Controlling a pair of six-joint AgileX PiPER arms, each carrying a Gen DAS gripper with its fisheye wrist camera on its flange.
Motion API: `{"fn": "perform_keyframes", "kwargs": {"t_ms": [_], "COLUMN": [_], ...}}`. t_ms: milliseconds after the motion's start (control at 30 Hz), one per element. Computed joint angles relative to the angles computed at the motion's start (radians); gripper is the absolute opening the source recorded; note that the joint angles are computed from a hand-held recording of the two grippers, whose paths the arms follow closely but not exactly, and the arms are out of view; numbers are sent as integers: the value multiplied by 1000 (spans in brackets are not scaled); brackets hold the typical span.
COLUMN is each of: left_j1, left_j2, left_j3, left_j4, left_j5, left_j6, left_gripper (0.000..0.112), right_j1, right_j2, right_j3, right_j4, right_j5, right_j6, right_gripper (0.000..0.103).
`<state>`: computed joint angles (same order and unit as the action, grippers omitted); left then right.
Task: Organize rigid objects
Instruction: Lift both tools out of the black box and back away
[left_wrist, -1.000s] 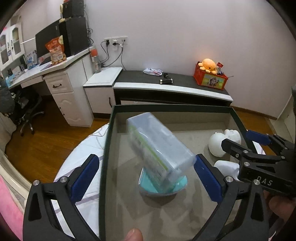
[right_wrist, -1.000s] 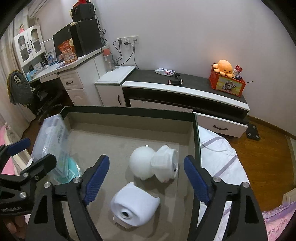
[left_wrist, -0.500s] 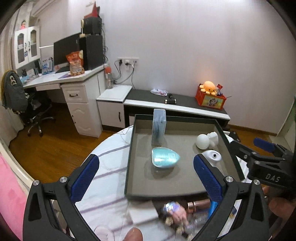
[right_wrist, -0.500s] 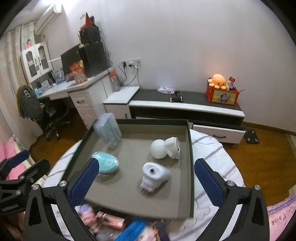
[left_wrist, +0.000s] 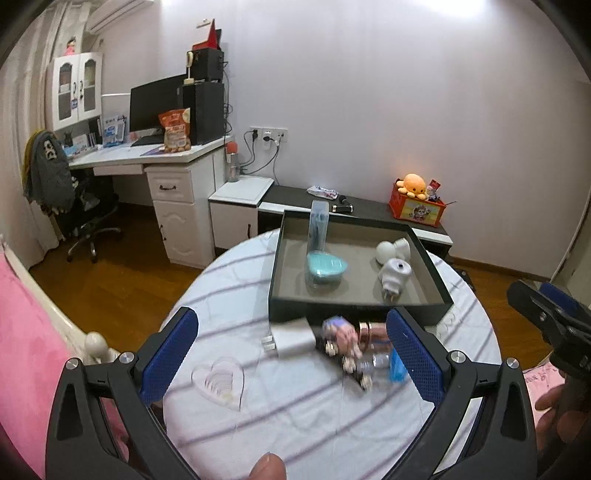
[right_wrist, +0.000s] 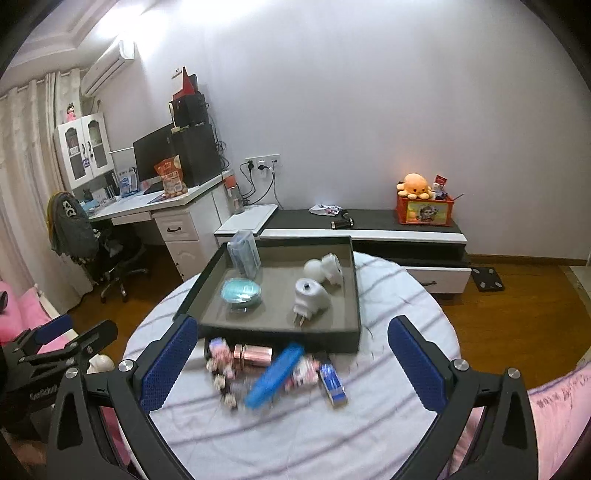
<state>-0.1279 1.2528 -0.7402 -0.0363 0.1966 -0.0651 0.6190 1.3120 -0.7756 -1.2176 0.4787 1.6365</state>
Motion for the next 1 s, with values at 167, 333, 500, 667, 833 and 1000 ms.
{"fn": "perform_keyframes", "kwargs": {"t_ms": [167,333,500,667,833,1000], "left_j1": [-43,-89,-112,-119,-116,-114], "left_j2": [-127,-214,-270,-282,-276,-242], "left_j3": [118,167,185,188,195,195], "left_j4": [222,357,384,378,363,358], "left_j5": [22,65,92,103,99,83], "left_j6": [-246,-388,-423,-425,-416,-410], "left_gripper": [103,103,103,103,103,103], "right_j1": [125,226,295,334,335,304], "right_j2": [-94,-137,-151,-153,-153,-140], "right_j3": [102,143,160,160,159,160], "right_j4": [-20,-4,-3,-1,12,24], "right_j5": [119,215,267,300,304,276], "right_j6": [91,125,155,164,157,138], "right_gripper": [103,103,103,103,103,103]}}
